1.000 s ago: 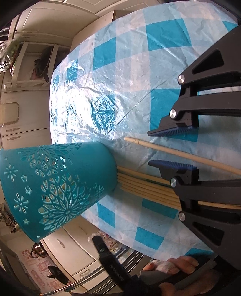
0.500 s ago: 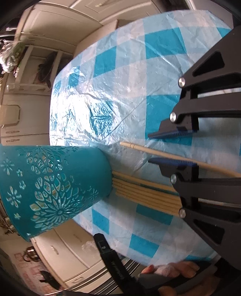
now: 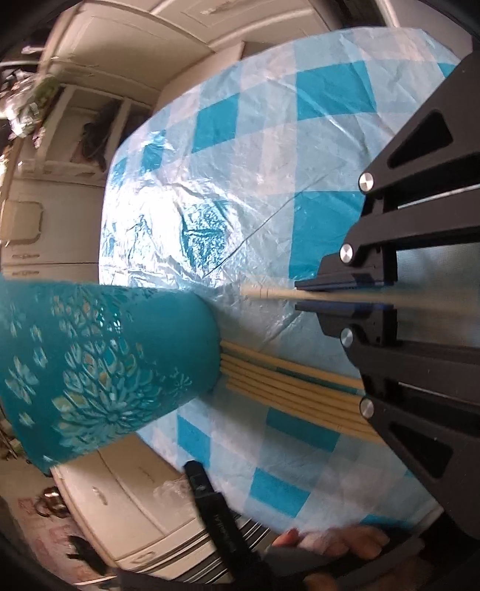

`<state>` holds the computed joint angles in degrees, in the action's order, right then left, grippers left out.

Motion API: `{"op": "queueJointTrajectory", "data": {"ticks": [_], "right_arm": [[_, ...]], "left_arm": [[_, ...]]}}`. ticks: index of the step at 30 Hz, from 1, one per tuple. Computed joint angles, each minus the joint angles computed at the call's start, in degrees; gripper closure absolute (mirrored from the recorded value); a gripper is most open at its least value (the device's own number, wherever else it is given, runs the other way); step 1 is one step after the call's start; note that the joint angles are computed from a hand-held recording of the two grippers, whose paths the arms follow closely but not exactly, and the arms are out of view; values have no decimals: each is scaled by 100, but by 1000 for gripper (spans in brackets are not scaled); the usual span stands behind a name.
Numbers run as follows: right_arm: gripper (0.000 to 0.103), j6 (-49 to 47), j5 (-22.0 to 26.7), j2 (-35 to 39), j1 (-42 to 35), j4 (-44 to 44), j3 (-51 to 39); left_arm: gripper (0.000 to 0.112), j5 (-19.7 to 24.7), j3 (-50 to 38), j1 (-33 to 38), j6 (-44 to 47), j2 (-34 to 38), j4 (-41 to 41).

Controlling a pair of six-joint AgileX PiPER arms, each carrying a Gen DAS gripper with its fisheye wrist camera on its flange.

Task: Organize utensils
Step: 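Lower the right tool onto a loose chopstick and grasp it, then lift the chopstick over the teal basket and open the right tool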

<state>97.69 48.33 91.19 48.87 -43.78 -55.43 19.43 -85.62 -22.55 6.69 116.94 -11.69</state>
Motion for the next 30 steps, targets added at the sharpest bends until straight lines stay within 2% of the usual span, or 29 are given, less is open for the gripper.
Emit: {"op": "queueJointTrajectory", "data": {"ticks": [3, 6, 10, 15, 17, 19, 21, 24, 30], "right_arm": [[97, 804, -430, -753, -39, -356, 469], [97, 1390, -289, -1520, 65, -935, 558], [97, 1709, -103, -2027, -19, -1938, 192], [97, 1962, -435, -1358, -831, -3394, -925], [97, 2135, -676, -899, -1212, -3690, -1343], [97, 2044, -685, -347, -1479, -3810, -1823], [97, 1757, -581, 77, -1570, -3664, -2212], [97, 1149, -687, 370, -1697, -3029, -2523], [97, 947, -711, 174, -1499, -2780, -2090]], "left_arm": [[17, 60, -37, 19, 65, 26, -92], [17, 55, -28, 12, 58, 26, -71], [17, 92, -71, -16, -50, 49, 63], [17, 117, -84, -33, -153, 51, 147], [17, 159, -113, -17, -108, 66, 93], [17, 203, -149, 5, -30, 90, 2], [17, 270, -205, 24, 58, 128, -94], [17, 312, -254, 38, 197, 166, -229], [17, 355, -310, 45, 259, 210, -314]]}}
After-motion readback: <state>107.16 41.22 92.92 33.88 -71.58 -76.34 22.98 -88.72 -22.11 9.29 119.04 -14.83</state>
